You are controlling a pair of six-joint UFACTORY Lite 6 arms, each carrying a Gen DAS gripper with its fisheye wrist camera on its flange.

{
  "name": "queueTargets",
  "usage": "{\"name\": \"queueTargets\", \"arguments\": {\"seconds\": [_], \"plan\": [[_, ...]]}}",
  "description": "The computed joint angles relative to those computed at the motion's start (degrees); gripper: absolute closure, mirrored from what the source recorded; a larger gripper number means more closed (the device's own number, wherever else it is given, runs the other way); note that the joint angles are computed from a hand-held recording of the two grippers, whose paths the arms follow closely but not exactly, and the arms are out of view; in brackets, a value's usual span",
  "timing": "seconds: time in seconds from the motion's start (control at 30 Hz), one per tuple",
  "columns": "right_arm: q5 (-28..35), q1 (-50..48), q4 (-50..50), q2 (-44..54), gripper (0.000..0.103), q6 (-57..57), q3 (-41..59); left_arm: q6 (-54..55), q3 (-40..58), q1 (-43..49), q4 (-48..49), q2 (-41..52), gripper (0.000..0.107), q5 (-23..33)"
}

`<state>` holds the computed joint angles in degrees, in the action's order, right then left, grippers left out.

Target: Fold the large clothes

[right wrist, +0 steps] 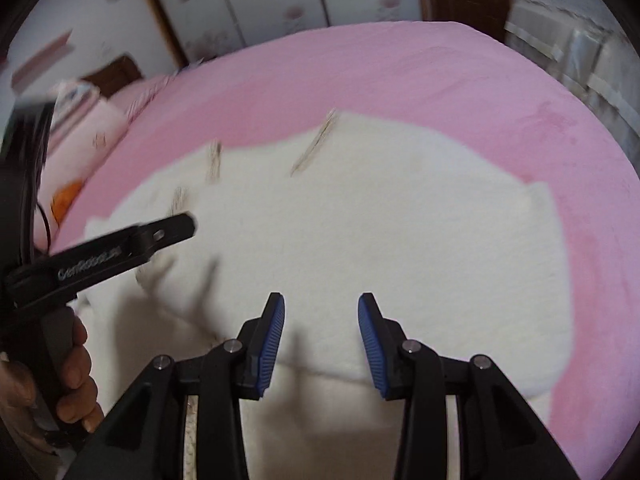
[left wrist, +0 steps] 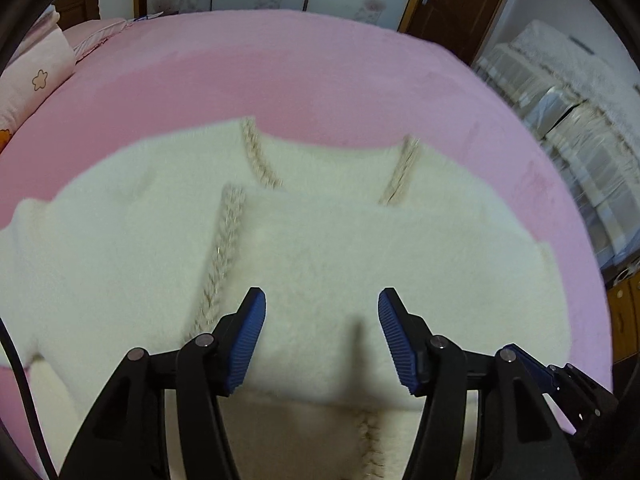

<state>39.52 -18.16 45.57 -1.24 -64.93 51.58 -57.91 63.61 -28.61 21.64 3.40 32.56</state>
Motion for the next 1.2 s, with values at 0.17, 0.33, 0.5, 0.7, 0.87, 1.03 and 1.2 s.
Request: {"name": "queueTargets", "arguments": {"seconds": [0.17,0.33,0.5,0.7,0.87,1.03,1.2], "plan": [[-11.6,-2.04,2.94,2.71,0.068,-9.4,-4.82,-2.0,-10.12,2.5,2.77,-3.49,0.059,-5.37],[-16.61,-15.55,8.29,8.32,0.103,-22.24,-0.55,0.43,-12.63,2.07,3.98,-5.68,0.063,-6.22],[-11.95,-19.63,6.28,10.55,0.103,-20.27,2.64,-5.05,-12.2,-0.35,9.04,-5.33,0.063,-3.85],[-11.52,-20.3,7.49,9.07,0.103,-16.4,0.49,0.82,-11.61,1.6,4.73,-5.07,0.063,-4.3],[-6.86,-22.79,4.84,11.62,0.103,-11.65,4.04,2.42,-10.38,1.7,3.8,-4.09,0.059,-3.73],[-5.9,-22.84,1.99,10.49,0.1,-9.67,3.95,5.1,-9.35,0.91,1.08,-4.54,0.047,-2.05],[-4.36,-22.01,-2.73,8.75,0.089,-3.91,4.6,8.36,-7.92,-0.15,-3.34,-6.38,0.034,1.86]]}}
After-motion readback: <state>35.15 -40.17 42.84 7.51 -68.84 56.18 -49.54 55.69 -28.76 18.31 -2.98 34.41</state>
